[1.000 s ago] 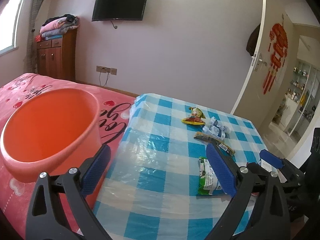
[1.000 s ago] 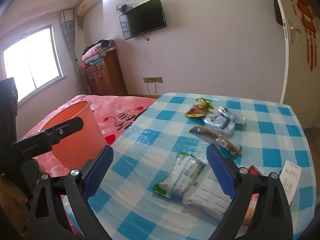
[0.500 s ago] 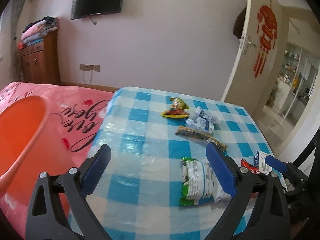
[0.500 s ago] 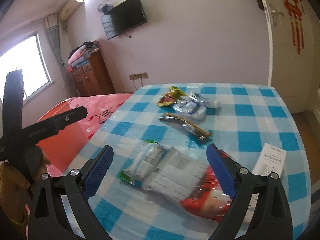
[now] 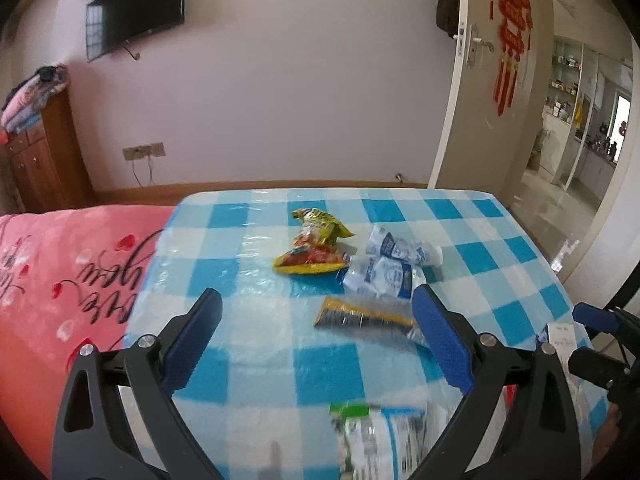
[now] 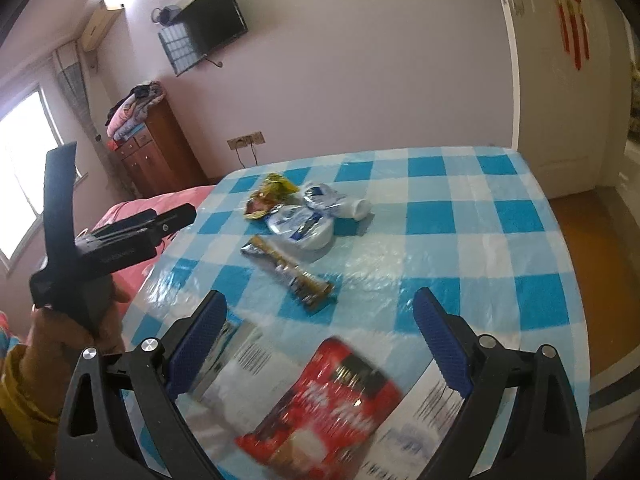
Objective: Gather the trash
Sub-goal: 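Reach the left gripper to the yellow snack bag while the right reaches the white Magicday cup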
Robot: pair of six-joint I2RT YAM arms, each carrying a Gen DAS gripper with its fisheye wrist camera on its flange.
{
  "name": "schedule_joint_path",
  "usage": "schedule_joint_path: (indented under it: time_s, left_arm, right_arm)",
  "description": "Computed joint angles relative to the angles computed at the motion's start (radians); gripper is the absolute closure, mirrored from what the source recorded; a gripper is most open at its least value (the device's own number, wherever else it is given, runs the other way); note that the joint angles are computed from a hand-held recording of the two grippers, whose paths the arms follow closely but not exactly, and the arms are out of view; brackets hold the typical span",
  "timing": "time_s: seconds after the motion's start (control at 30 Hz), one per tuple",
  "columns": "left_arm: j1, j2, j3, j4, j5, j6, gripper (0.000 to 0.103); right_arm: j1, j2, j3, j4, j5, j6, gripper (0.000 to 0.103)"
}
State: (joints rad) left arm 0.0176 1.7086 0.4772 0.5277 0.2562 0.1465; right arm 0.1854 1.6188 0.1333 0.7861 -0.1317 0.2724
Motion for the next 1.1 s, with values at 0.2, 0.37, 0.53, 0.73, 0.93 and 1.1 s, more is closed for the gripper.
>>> schedule_joint_path:
  time_s: [0.2,0.37,0.53,0.73,0.93,1.1]
  left_arm:
    - [-0.027,0.197,0.221,-0.085,0.002,-0.034,0.007]
    - [-0.039,0.315,0.372,-0.152,-0.009,-0.024,0.007]
    - [-0.049,0.415,0.508,-0.225,-0.011,-0.002,0.007]
    - [-0.049,0.514,0.644,-0.301,0.002,0.015,0.015]
    - [-0.047,0.591,0.749,-0.373,0.017,0.025,0.028]
    - [-0.04,0.624,0.783,-0.39,0.047,0.026,0.04]
  right_arm:
    - [-0.103,0.116,0.217,-0.183,-0.121,-0.088,0.01]
    - [-0.12,0.22,0.379,-0.288,-0.171,-0.124,0.01]
    - [-0.116,0.316,0.546,-0.4,-0.196,-0.164,0.01]
    - [-0.097,0.441,0.728,-0.511,-0.159,-0.22,0.01]
    - [-0.075,0.516,0.844,-0.577,-0.138,-0.267,0.018]
    - [-0.062,0.587,0.961,-0.652,-0.126,-0.315,0.018]
